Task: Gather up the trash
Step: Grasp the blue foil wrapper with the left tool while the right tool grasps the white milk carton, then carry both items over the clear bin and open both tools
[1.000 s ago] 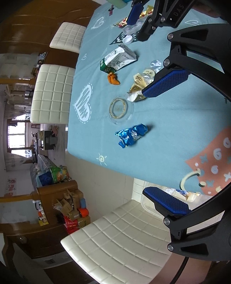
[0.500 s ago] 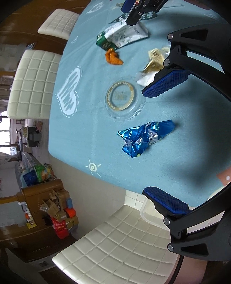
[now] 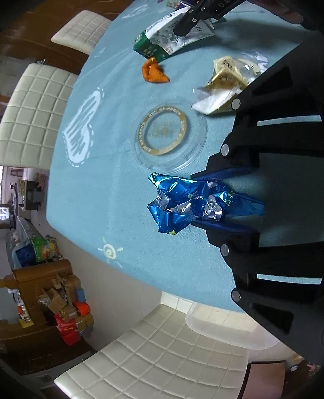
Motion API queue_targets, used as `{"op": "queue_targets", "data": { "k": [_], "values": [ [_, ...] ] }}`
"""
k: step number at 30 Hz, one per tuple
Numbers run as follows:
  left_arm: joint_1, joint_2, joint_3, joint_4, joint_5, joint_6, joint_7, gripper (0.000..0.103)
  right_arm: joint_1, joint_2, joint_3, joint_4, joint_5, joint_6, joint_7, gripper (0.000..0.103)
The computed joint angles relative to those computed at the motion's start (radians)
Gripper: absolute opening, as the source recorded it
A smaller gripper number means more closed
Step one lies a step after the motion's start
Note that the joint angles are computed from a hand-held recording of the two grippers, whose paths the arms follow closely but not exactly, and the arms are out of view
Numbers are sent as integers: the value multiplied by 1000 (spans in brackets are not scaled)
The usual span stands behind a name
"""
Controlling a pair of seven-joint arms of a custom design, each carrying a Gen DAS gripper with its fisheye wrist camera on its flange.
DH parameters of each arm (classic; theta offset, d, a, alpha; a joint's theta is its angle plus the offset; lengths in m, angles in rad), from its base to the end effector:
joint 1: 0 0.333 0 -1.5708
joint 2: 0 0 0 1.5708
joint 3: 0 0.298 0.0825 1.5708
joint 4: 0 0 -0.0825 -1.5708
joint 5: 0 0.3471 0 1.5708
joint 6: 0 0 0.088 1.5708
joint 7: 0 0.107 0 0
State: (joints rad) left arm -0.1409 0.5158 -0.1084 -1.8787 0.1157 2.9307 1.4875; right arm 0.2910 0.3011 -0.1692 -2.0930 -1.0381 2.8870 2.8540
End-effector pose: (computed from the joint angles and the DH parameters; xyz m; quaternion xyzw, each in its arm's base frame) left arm 0.6254 -0.1589 0.3077 -0.5936 0.7592 -0.2157 0.1573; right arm 0.5596 0.1229 0.3224 -0.6031 0.7263 -0.2753 0.1814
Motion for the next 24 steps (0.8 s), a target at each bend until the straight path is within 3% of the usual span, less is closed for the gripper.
{"op": "queue_targets", "data": {
  "k": [4,9,16,24],
  "values": [
    [22,-77,-18,-92,-8,74,17,31,22,-58,-2,-27,-95,-16,75,37],
    [60,-167,-49,-193,-44,121,48,31,3,-136,64,-71,-163,-31,118,37],
    [120,-296,-79,-352,-112,188,94,31,-2,-187,148,-97,-171,-33,115,37],
    [228,-412,-135,-496,-272,230,229,31,42,-176,195,-74,-170,-18,103,37]
  ]
}}
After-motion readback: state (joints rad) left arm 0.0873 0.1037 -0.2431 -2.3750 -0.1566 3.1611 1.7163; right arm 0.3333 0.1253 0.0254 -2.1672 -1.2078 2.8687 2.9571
